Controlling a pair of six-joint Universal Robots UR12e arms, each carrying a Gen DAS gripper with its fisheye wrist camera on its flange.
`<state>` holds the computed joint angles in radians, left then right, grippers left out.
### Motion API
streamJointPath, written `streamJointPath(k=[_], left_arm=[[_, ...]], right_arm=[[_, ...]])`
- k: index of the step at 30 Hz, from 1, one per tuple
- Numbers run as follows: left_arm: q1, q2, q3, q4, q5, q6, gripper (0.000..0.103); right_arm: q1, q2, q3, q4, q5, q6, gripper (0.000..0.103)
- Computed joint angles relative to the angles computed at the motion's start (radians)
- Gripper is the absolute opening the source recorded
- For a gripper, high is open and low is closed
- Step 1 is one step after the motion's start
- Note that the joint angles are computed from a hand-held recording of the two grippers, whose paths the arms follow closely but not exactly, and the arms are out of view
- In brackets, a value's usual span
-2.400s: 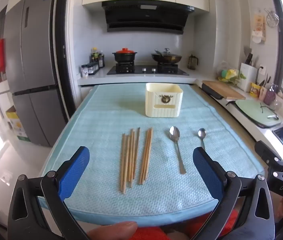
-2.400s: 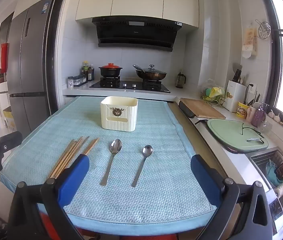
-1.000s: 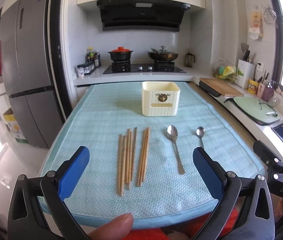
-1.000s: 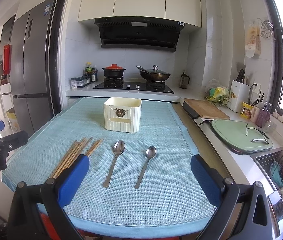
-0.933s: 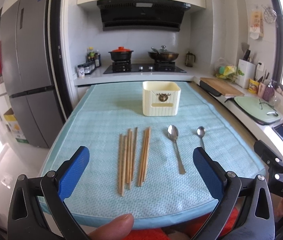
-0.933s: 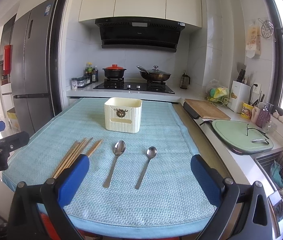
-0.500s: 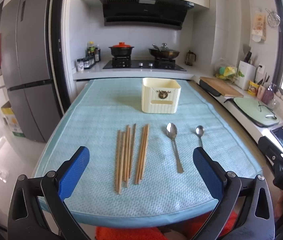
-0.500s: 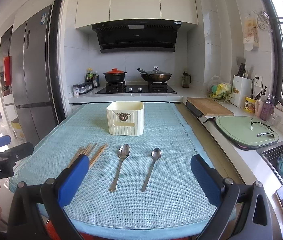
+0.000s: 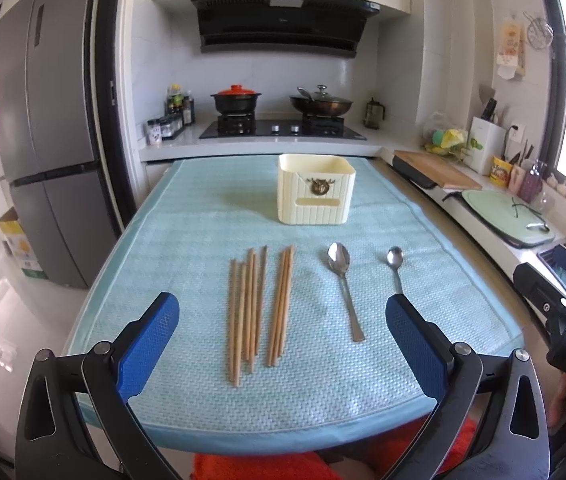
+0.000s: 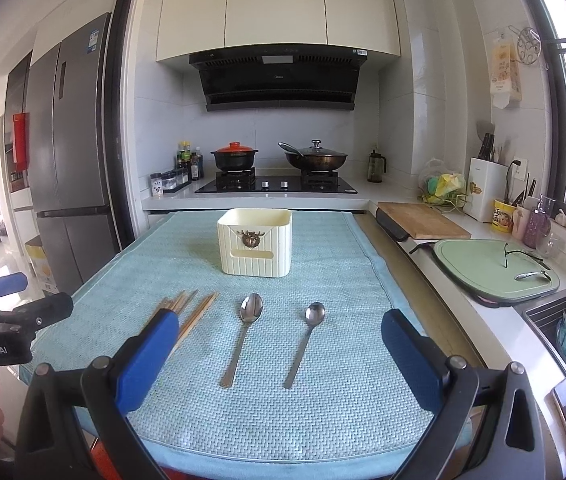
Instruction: Organize utensils
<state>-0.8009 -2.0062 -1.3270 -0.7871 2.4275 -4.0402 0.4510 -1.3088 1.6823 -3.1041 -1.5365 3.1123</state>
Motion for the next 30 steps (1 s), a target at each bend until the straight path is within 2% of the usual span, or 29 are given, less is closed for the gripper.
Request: streamJointPath(k=[8, 18, 24, 30], left_arm=[[-0.001, 0.007, -0.011, -0.002, 0.011, -0.003, 0.103], [0.021, 0.052, -0.072, -0.05, 0.005, -0.13, 0.103], [0.056, 0.055, -0.092, -0.045, -0.048, -0.143, 0.103], [0.108, 0.049, -0.113, -0.012, -0.123, -0.107, 0.103]], right_arm=[[0.004, -0.005, 0.005, 0.003, 0.001, -0.026, 0.103], [0.004, -0.004, 0.002, 0.011, 0.003, -0.036, 0.103], [0.001, 0.01, -0.015, 0.032, 0.003, -0.057, 0.103], [-0.011, 0.043, -0.055, 0.082, -0.011, -0.059, 0.103]])
